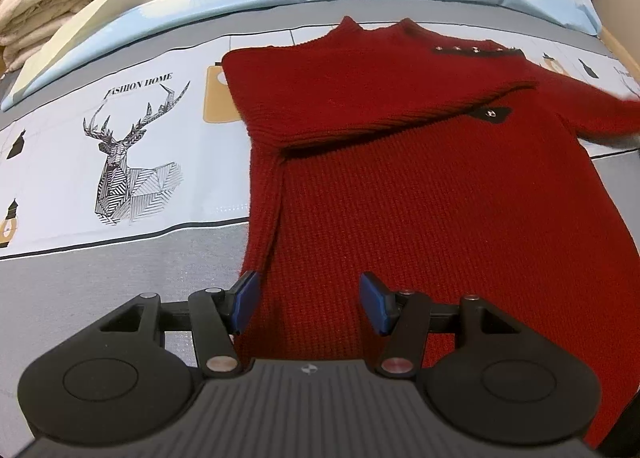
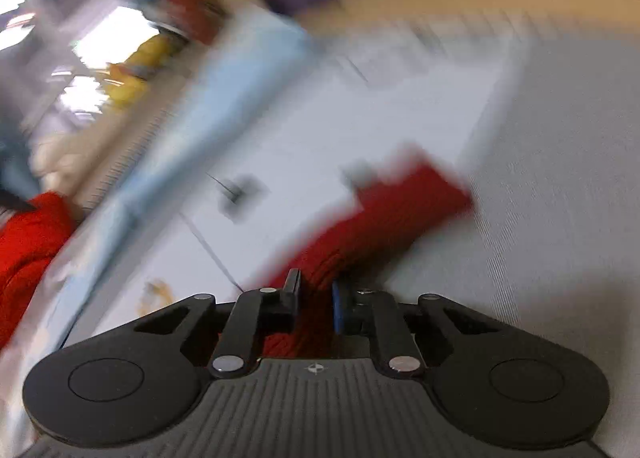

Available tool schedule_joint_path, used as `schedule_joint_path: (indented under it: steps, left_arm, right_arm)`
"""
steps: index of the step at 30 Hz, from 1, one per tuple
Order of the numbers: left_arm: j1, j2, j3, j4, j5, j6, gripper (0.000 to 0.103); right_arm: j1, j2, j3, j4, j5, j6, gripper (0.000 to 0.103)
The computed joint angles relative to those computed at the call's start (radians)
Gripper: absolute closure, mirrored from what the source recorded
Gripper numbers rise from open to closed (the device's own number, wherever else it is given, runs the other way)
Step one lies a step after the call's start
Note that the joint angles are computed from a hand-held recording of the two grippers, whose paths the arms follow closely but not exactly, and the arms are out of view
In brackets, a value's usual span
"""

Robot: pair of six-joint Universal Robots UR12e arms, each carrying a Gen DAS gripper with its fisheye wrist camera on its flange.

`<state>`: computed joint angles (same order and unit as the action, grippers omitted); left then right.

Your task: Fold small clothes

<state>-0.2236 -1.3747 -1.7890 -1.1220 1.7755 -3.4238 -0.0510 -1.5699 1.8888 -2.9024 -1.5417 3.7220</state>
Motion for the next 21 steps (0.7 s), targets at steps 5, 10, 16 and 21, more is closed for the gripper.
schedule_joint_path:
  steps: [5, 10, 16, 21]
  left_arm:
    - [0.013, 0.005, -0.003, 0.008, -0.002, -0.016, 0.042]
    - [0.015, 0.01, -0.01, 0.016, -0.009, 0.0, 0.042]
    - [0.019, 0.019, -0.017, 0.05, -0.003, -0.03, 0.042]
    - [0.002, 0.016, -0.025, 0.134, 0.037, -0.069, 0.049]
  right_arm:
    - [0.052, 0.019, 0.005, -0.321, -0.141, -0.116, 0.089]
    - [0.029, 0.023, -0.031, 0.127, -0.138, 0.042, 0.079]
    - [0.093, 0.021, -0.083, 0.275, -0.386, 0.016, 0.06]
    - [0.141, 0.021, -0.085, 0.177, -0.356, -0.136, 0.058]
